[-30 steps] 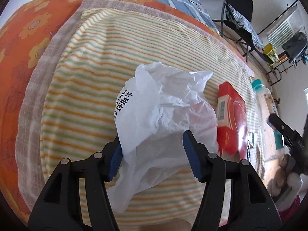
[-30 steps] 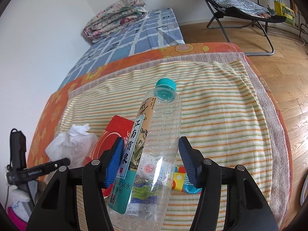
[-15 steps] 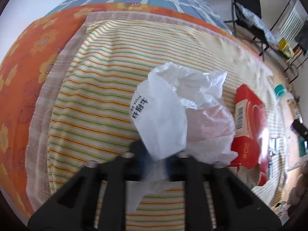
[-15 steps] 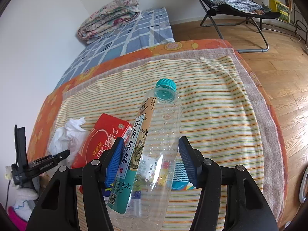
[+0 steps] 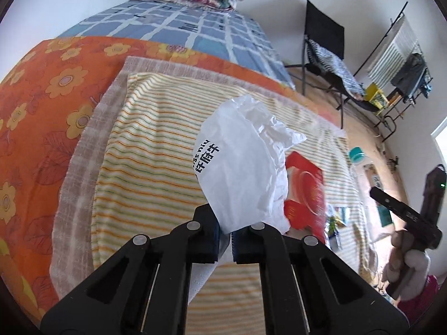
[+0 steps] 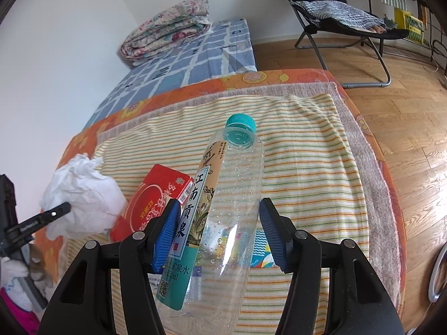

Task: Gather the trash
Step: 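Lift and carry the bag with the left tool while the right tool carries the bottle toward the basket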

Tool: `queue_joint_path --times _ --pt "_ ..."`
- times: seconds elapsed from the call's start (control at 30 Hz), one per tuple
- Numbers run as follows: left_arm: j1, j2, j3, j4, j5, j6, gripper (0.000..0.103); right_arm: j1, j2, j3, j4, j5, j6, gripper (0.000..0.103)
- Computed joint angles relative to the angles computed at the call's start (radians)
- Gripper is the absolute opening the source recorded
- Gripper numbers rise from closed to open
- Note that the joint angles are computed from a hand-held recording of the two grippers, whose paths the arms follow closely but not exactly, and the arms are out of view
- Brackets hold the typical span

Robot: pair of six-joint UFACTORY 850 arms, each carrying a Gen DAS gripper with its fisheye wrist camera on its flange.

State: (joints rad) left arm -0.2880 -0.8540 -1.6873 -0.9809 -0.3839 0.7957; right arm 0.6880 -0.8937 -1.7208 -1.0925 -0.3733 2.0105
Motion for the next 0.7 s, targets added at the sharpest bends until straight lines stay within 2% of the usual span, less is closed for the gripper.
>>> queue_joint_path --times 0.27,0.47,0.7 --pt "0.039 0.167 0.206 -0.287 -0.065 0.316 0.004 0.041 0.07 0.073 -0.144 -0.026 0.081 0.058" --pt "0.046 0.289 0.357 -0.412 -0.071 0.485 0.004 0.094 0.113 0.11 -0.19 -0.062 0.064 0.058" --pt "0.046 0.421 0.534 -0.51 -0.079 0.648 0.004 0.18 0.156 0.167 -0.257 -0.06 0.075 0.058"
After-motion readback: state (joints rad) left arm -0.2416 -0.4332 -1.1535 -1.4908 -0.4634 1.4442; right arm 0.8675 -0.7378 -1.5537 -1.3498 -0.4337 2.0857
